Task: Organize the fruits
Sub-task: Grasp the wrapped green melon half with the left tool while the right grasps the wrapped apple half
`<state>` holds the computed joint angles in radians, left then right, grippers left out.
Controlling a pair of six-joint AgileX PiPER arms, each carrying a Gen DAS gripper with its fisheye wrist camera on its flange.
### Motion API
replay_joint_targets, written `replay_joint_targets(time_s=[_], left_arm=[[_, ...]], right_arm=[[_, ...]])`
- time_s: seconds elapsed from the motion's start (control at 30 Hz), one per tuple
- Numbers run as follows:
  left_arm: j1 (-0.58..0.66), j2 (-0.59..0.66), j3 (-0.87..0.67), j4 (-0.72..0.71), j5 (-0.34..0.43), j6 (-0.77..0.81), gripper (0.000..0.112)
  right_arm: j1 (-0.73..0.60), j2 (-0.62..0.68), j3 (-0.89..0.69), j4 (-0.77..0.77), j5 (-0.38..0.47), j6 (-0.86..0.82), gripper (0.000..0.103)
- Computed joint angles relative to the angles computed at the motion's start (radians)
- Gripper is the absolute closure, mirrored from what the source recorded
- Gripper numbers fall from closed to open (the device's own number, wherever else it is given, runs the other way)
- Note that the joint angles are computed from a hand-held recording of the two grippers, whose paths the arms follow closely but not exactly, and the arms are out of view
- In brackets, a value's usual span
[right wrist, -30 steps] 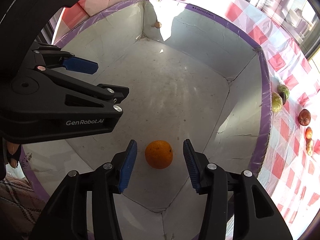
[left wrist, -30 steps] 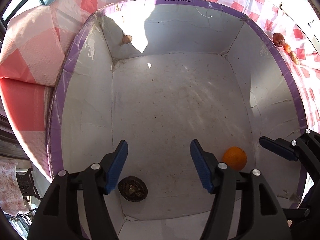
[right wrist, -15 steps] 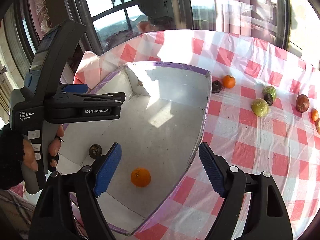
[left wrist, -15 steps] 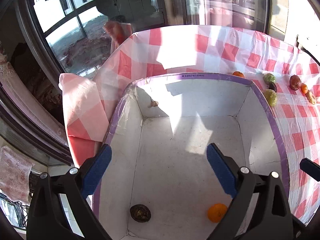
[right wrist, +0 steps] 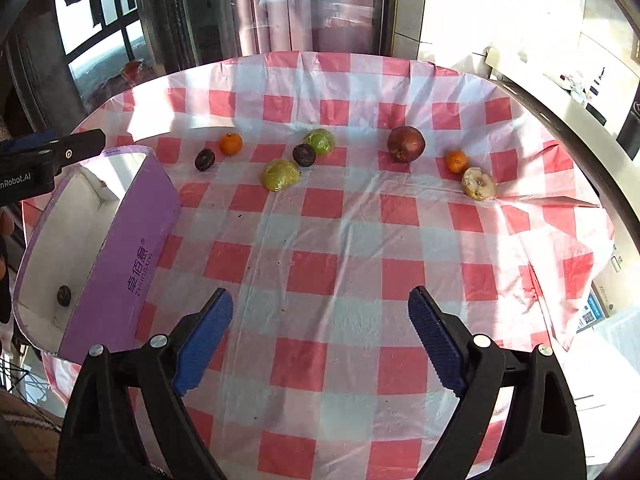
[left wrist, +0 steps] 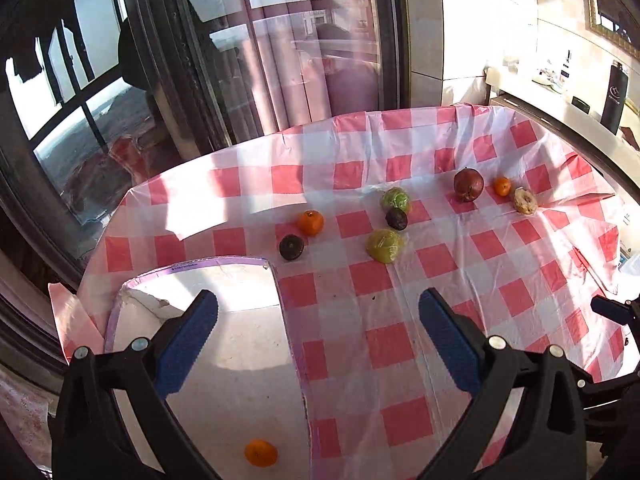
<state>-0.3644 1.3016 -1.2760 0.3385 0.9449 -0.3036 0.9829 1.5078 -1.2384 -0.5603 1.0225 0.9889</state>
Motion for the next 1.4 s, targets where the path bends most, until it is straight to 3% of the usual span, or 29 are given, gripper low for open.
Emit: replay_joint_targets(time_s=[0.07,0.1,0.17,0.23,0.33,0.43,0.63,0.97,1.13,1.3,1.4], left_arm=[[-0.046,0.032,0.037,-0.006,-0.077,-0.019,0.011],[-0.065,0.056,0.055,-0.008,-0.114,-0.032,0.011],[-0.087,0.120,0.094,-0.032,-0.208,-0.067,0.011],[-0.104,0.214,0.121,-0.028,-0.289,-0.137,0.011],[-0.129,0.430,0.030,0.044,-0.244,-0.294,0.012],[-0.116,0.567,-0.055,0.059,-0.227,-0.384,0.012],[-0.100,0.714,-0.164,0.203,-0.251,-0.494,0.012],[-0.021,0.863,-0.333,0.224,-0.269,-0.541,0.012],[0.034,0.913,-0.399,0.135,-0.325,-0.464,0.012],[0.056,0.986,-0.525,0.080,-0.287,-0.382,0.012],[0.063,1.036,-0.612,0.043,-0.263,-0.310,0.012]], right_arm=[[-0.031,-0.024,0.095,-0.039,-0.001,0.005,0.017],[-0.077,-0.041,0.154,-0.034,-0.044,0.015,0.017],[-0.223,-0.073,0.285,0.000,-0.208,0.028,0.017],[-0.369,-0.014,0.329,0.046,-0.321,-0.025,0.018],[-0.521,0.108,0.291,0.050,-0.431,-0.084,0.018],[-0.627,0.237,0.180,0.082,-0.503,-0.169,0.018],[-0.724,0.478,-0.078,0.053,-0.509,-0.176,0.018],[-0.779,0.702,-0.416,0.124,-0.474,-0.242,0.019],[-0.774,0.730,-0.460,0.107,-0.466,-0.213,0.020],[-0.777,0.716,-0.430,0.110,-0.489,-0.212,0.020],[-0.796,0.747,-0.488,0.151,-0.473,-0.266,0.020]])
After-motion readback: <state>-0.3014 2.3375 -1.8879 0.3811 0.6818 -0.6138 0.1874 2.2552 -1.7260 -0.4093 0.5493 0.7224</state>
